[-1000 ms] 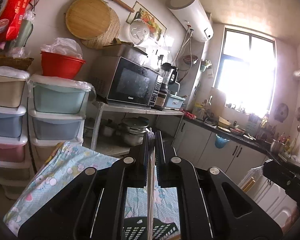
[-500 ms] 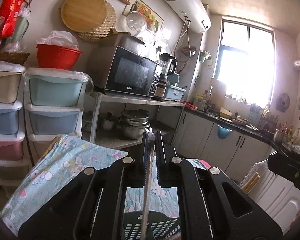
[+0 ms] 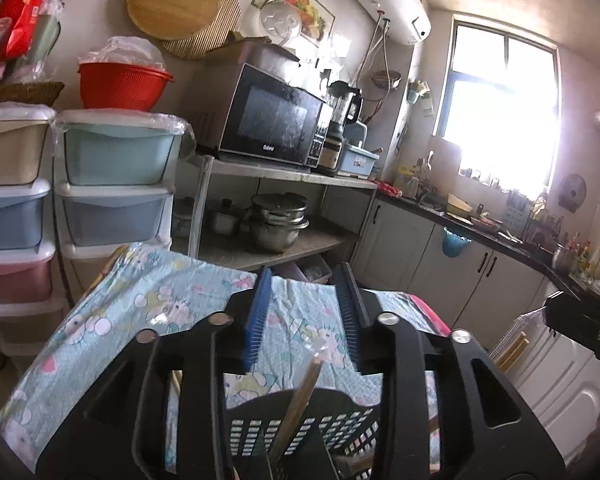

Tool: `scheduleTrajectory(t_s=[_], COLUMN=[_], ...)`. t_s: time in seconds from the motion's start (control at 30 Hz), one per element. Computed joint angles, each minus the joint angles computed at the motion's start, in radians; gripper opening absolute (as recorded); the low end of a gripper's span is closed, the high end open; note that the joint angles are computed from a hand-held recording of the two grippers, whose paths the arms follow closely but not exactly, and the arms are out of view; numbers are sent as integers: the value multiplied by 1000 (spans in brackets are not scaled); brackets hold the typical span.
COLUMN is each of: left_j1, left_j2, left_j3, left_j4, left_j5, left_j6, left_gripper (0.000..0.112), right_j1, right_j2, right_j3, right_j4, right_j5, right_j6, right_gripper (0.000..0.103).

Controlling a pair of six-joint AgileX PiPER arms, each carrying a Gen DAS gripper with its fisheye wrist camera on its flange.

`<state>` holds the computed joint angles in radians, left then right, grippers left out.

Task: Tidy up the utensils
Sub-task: 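Lower chopsticks into the caddy and open the left gripper while the right does likewise, then withdraw both open grippers from the caddy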

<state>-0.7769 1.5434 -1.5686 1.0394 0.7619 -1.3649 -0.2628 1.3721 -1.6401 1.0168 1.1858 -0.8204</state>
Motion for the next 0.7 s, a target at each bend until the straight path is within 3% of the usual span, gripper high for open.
scheduleTrajectory(t_s=[0.3,0.43,0.7], left_j1=[-1,0,-16], left_j2=[-35,-52,-83], left_j3=[51,68,98], left_j4=[-50,-67,-76], left_j5=[6,8,30], left_j6=[7,11,10], left_gripper=[43,49,60], right_j1=[-6,-12,-26], right_j2=[-3,-11,-27], right_j3=[15,34,61], right_j4=[-9,-9,-2], right_j5=[15,16,24], right_j6=[4,-2,-14], right_gripper=[2,17,29])
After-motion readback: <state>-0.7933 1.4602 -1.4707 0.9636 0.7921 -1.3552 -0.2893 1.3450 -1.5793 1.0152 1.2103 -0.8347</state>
